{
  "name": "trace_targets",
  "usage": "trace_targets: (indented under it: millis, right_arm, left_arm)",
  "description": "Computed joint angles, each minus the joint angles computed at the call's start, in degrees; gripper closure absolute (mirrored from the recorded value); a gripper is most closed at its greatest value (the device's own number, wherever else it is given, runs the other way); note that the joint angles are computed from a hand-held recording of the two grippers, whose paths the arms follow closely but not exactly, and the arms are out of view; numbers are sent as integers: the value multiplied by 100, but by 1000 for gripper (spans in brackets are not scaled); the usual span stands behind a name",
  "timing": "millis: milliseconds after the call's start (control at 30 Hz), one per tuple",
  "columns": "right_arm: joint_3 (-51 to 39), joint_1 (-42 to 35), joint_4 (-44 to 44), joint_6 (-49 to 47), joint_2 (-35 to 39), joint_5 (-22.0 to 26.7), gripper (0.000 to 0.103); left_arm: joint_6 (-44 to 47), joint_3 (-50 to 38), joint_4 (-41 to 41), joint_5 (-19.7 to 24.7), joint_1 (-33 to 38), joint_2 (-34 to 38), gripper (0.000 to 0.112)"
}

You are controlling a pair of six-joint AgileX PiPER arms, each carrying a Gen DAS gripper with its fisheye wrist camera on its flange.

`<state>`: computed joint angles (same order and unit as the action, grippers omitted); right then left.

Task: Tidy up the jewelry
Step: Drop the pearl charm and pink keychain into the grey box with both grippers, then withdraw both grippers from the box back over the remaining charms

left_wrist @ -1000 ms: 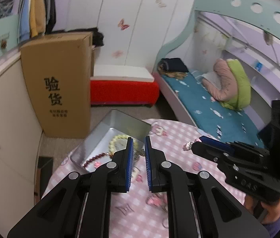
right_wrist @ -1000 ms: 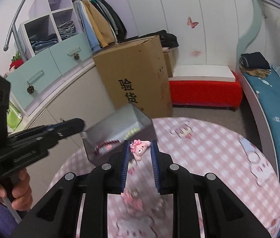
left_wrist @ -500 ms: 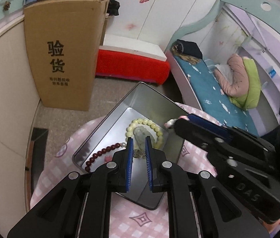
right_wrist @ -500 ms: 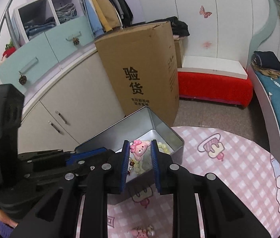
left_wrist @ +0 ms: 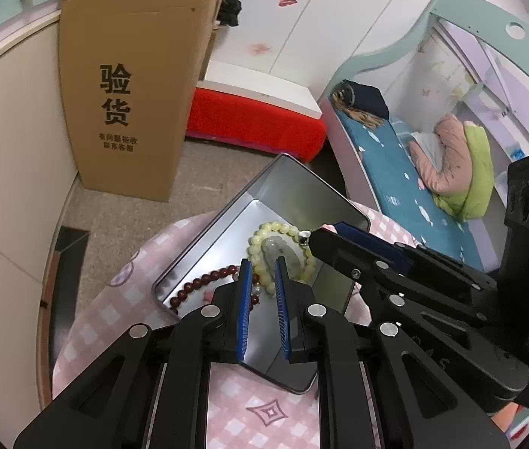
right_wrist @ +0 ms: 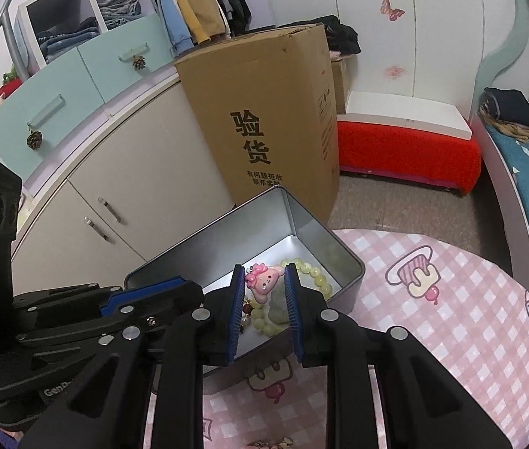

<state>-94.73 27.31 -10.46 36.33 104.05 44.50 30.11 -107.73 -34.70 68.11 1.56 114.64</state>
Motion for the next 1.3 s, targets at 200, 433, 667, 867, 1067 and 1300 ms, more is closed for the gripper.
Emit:
trace_targets:
  millis: [200, 433, 667, 867, 1067, 1300]
  right_arm:
    - [-72, 6, 83, -47, 78, 45, 81]
    - [-20, 29, 8, 57, -16, 103, 80]
    - [361, 135, -254, 283, -487, 107, 73]
    - [1391, 326, -1012, 835, -1559, 229, 62]
    - [2777, 493, -1525, 1538, -2859, 375, 59]
    - [3927, 800, -1877, 2407, -3859, 545, 58]
  left_arm:
    - [-135, 7, 81, -26, 75, -41, 85]
    - [-107, 84, 0, -62, 129, -166, 73]
    - [79, 557, -136, -180, 175, -647, 63]
    - [713, 1795, -309, -779, 139, -1764, 48]
    - [1003, 2750, -653, -909, 80, -2526, 42]
    - [968, 4081, -167, -1713, -656, -3114, 42]
